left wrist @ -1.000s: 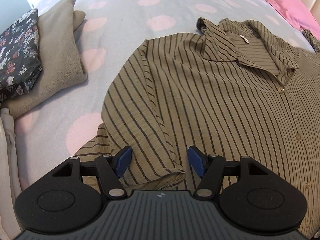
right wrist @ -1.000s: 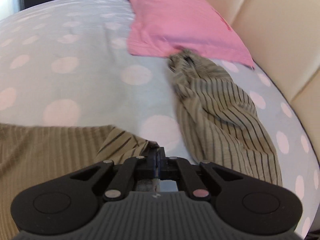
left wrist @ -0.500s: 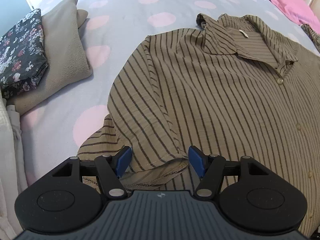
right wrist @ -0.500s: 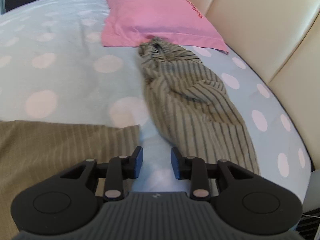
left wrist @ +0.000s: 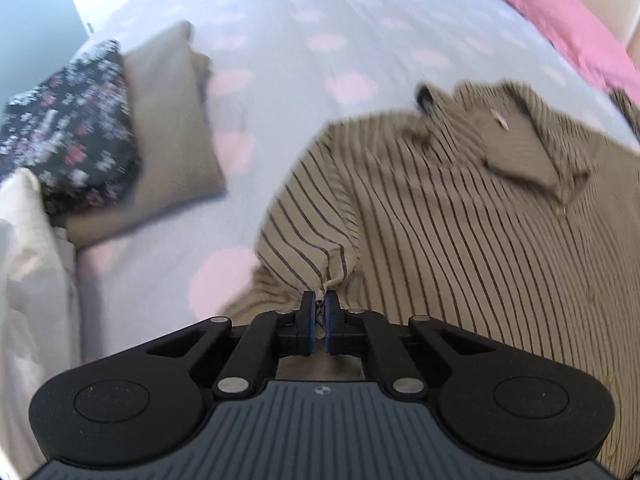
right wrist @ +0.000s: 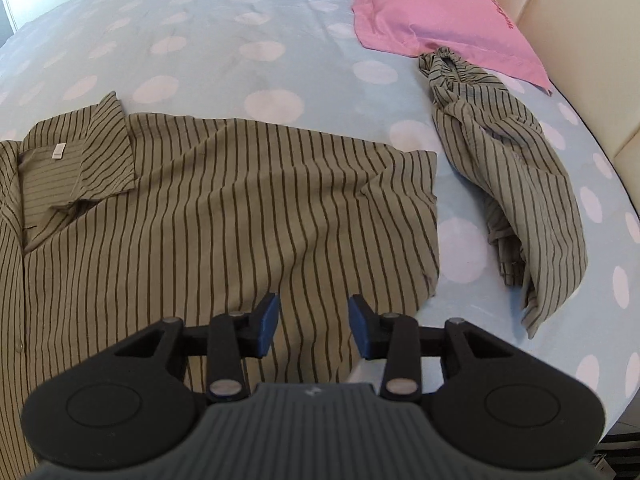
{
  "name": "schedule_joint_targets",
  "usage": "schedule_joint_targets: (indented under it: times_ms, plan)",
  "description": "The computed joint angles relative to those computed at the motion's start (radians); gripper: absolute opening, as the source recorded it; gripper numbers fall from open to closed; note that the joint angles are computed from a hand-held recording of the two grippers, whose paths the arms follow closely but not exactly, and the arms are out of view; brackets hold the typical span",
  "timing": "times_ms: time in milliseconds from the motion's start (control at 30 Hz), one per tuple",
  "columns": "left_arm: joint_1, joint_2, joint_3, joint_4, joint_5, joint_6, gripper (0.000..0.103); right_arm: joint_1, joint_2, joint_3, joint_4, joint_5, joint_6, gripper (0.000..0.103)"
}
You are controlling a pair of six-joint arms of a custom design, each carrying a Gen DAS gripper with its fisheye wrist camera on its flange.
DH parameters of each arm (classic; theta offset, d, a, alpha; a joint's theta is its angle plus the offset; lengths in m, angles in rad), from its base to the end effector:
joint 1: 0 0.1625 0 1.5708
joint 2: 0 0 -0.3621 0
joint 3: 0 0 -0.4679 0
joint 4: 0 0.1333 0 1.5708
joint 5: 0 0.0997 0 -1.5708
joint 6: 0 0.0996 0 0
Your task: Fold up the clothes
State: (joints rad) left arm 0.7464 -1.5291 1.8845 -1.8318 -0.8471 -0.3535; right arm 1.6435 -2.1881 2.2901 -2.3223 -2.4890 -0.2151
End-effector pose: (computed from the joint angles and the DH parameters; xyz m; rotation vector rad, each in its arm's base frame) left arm -0.2655 -0.5170 0.2778 0.6159 2.3791 -0.4201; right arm 0.0810 -0.3669 0.4223 -0.0450 -2.1394 0.6346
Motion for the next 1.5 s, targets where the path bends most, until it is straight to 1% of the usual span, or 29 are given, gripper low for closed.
schedule_joint_targets:
  times_ms: [100,233,367,400,433,467,533,567,600,633,700,800,900,1000,1067,1133,1167,1200,1233,1267,1300,1333,1400,1500]
  plan:
    - [0.012,-0.002,-0.02,-0.054,0.045,-0.007,0.002,-0.015,0.011,-0.014,0.016,0.004,0.054,0.042]
    - [0.04,0.026,-0.06,-0.106,0.127,-0.045,0.002,-0.022,0.045,-0.031,0.033,-0.01,0.114,0.042]
    - [0.07,0.05,-0.076,-0.171,0.213,-0.083,0.004,-0.019,0.079,-0.033,-0.002,-0.016,0.07,0.042]
    - [0.076,0.054,-0.076,-0.19,0.231,-0.087,0.007,-0.018,0.085,-0.032,-0.012,-0.017,0.057,0.042]
    - [0.08,0.053,-0.073,-0.202,0.238,-0.088,0.012,-0.017,0.09,-0.031,-0.018,-0.02,0.047,0.042]
    - [0.083,0.052,-0.075,-0.202,0.235,-0.087,0.015,-0.018,0.094,-0.031,-0.023,-0.02,0.038,0.042]
    - [0.086,0.049,-0.078,-0.193,0.235,-0.087,0.029,-0.018,0.098,-0.031,-0.028,-0.017,0.029,0.042]
    - [0.085,0.047,-0.073,-0.2,0.238,-0.081,0.034,-0.018,0.098,-0.031,-0.03,-0.016,0.027,0.042]
    - [0.086,0.043,-0.064,-0.214,0.232,-0.056,0.047,-0.019,0.098,-0.031,-0.031,-0.014,0.025,0.042]
    - [0.086,0.04,-0.056,-0.228,0.226,-0.032,0.055,-0.019,0.098,-0.03,-0.033,-0.012,0.022,0.042]
    - [0.088,0.035,-0.039,-0.249,0.22,0.012,0.055,-0.019,0.096,-0.03,-0.031,-0.012,0.023,0.042]
    - [0.092,0.051,-0.023,-0.228,0.267,0.035,0.056,-0.02,0.094,-0.03,-0.025,-0.012,0.027,0.042]
    - [0.112,0.069,-0.01,-0.213,0.281,0.027,0.056,-0.02,0.093,-0.027,-0.029,-0.016,0.026,0.042]
    - [0.139,0.077,0.009,-0.21,0.291,0.065,0.056,-0.025,0.097,-0.025,-0.033,-0.021,0.023,0.042]
    - [0.158,0.083,0.012,-0.187,0.294,0.08,0.055,-0.028,0.104,-0.024,-0.036,-0.027,0.019,0.043]
    - [0.177,0.085,0.007,-0.172,0.273,0.088,0.055,-0.033,0.117,-0.024,-0.041,-0.036,0.013,0.043]
    - [0.186,0.081,0.007,-0.184,0.253,0.094,0.054,-0.036,0.125,-0.025,-0.046,-0.042,0.01,0.043]
    - [0.193,0.077,0.007,-0.202,0.224,0.105,0.044,-0.04,0.134,-0.025,-0.052,-0.048,0.006,0.043]
    - [0.202,0.074,-0.001,-0.208,0.183,0.113,0.028,-0.043,0.144,-0.027,-0.059,-0.054,0.002,0.043]
    - [0.205,0.073,-0.009,-0.209,0.154,0.124,0.018,-0.045,0.153,-0.028,-0.066,-0.061,-0.002,0.043]
    - [0.201,0.075,-0.017,-0.2,0.149,0.13,0.002,-0.047,0.162,-0.028,-0.073,-0.069,-0.007,0.043]
    - [0.192,0.078,-0.025,-0.19,0.156,0.138,0.001,-0.049,0.168,-0.028,-0.081,-0.075,-0.014,0.043]
    - [0.178,0.072,-0.035,-0.209,0.136,0.176,0.0,-0.052,0.174,-0.025,-0.096,-0.082,-0.031,0.043]
    - [0.149,0.068,-0.056,-0.242,0.168,0.206,0.0,-0.055,0.173,-0.015,-0.127,-0.093,-0.071,0.043]
